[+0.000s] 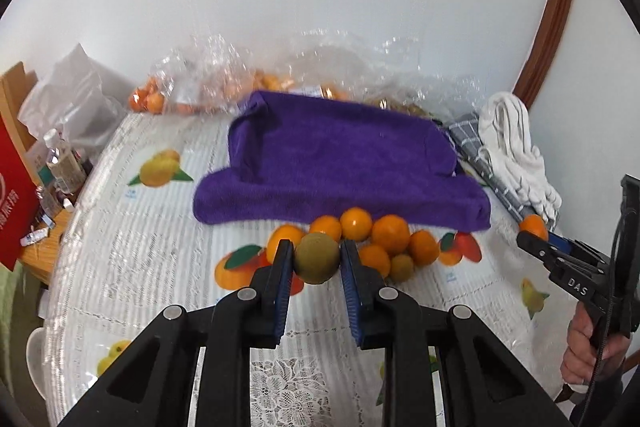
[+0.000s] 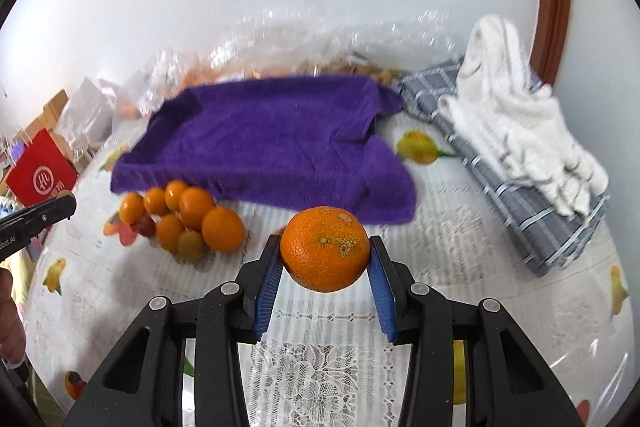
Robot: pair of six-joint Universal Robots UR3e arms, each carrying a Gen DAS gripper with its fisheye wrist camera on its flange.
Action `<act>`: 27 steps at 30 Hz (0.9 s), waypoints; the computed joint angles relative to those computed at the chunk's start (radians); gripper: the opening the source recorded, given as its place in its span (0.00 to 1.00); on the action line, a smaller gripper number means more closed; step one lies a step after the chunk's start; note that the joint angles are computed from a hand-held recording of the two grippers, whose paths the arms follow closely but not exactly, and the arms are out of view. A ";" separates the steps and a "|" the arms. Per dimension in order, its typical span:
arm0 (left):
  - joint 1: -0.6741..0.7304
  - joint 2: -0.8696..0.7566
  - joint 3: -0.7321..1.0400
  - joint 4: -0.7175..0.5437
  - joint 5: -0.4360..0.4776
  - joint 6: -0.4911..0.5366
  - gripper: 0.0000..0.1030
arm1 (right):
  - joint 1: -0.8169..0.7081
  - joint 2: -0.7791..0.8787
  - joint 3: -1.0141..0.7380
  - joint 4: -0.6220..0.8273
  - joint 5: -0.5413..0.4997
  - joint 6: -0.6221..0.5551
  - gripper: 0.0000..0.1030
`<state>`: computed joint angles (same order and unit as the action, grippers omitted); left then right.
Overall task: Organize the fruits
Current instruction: 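Carry the mandarin with the right tool while the left tool carries the yellow fruit over the purple towel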
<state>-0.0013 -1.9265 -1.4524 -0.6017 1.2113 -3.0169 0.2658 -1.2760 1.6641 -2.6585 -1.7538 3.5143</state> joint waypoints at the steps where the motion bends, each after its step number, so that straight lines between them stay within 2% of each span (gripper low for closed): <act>1: 0.001 0.008 0.004 -0.003 -0.001 -0.001 0.22 | 0.002 -0.011 -0.006 0.007 -0.005 -0.001 0.41; 8: 0.005 0.057 0.034 -0.041 0.009 -0.004 0.22 | 0.027 -0.036 -0.083 0.066 -0.049 0.000 0.41; 12: 0.005 0.049 0.068 -0.048 0.010 -0.009 0.22 | 0.027 -0.032 -0.119 0.077 -0.040 0.003 0.41; 27: -0.053 -0.156 0.386 -0.158 0.079 -0.037 0.22 | -0.020 0.111 -0.274 0.060 0.014 -0.038 0.41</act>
<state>-0.0539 -2.0822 -1.0660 -0.7598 1.2900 -3.0539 0.2461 -1.1652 1.3903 -2.5985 -1.7401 3.4760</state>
